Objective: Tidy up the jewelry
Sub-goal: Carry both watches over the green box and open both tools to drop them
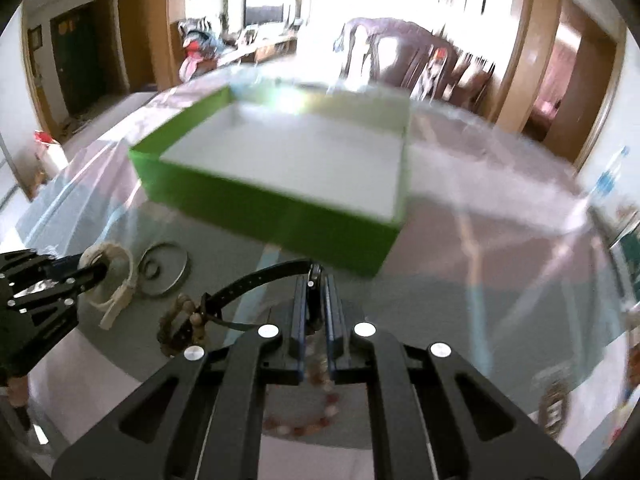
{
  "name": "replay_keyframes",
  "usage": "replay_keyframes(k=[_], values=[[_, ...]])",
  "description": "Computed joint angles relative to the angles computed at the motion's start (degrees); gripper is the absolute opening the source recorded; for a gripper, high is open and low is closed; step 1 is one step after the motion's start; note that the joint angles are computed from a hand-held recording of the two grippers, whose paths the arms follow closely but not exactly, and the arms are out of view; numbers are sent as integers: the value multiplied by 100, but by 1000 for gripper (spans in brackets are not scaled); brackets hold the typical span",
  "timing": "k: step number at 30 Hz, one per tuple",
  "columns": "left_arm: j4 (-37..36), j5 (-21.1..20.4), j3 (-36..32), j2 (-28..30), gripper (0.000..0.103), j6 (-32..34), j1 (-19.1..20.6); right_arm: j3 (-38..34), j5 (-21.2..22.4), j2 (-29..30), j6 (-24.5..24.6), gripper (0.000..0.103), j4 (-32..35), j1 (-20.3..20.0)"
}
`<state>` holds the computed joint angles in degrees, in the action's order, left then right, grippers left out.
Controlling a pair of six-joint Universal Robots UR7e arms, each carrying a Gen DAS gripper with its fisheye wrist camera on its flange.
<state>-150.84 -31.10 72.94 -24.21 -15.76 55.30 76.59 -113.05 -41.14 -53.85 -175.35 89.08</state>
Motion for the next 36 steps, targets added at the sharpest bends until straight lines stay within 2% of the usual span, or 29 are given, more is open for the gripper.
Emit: replay_keyframes(k=[2, 5, 9, 10, 11, 14, 16, 18, 22, 24, 29, 30, 33, 36], values=[[18, -2, 9, -14, 18, -23, -3, 39, -47, 61, -256, 8, -508, 34], [21, -2, 26, -37, 18, -26, -10, 124, -1, 252, -957, 8, -1805, 59], [-14, 3, 68, -69, 18, -20, -26, 204, 130, 343, -1519, 8, -2393, 54], [-20, -2, 72, -70, 18, -26, -26, 68, 24, 495, -1748, 8, -2672, 59], [-25, -4, 76, -71, 18, -19, -27, -15, -44, 545, -1738, 8, -2711, 53], [-49, -6, 103, -87, 18, -20, -32, -311, -309, 570, -1218, 8, -2342, 25], [-82, 26, 129, -105, 18, -19, -40, -464, -384, 565, -958, 8, -2257, 10], [-169, 80, 145, -122, 18, 38, -54, -523, -373, 460, -487, 8, -1855, -5], [-586, 100, 124, -150, 18, 364, -122, -723, 76, 74, 1183, 8, 51, -95], [-846, 54, 94, -179, 18, 619, -162, -883, 334, 10, 1656, 8, 669, -115], [-1331, 41, -311, -109, 18, 1283, -255, -1397, 729, 128, 2026, 8, 1561, -27], [-1476, 27, -474, -51, 18, 1491, -264, -1381, 740, 134, 2031, 8, 1560, 14], [-1762, 18, -1127, 227, 18, 2064, -269, -1837, 709, 448, 2008, 8, 1549, 114], [-1522, -232, -1964, 577, 18, 2276, -151, -2431, 597, 838, 2072, 8, 1832, 134]])
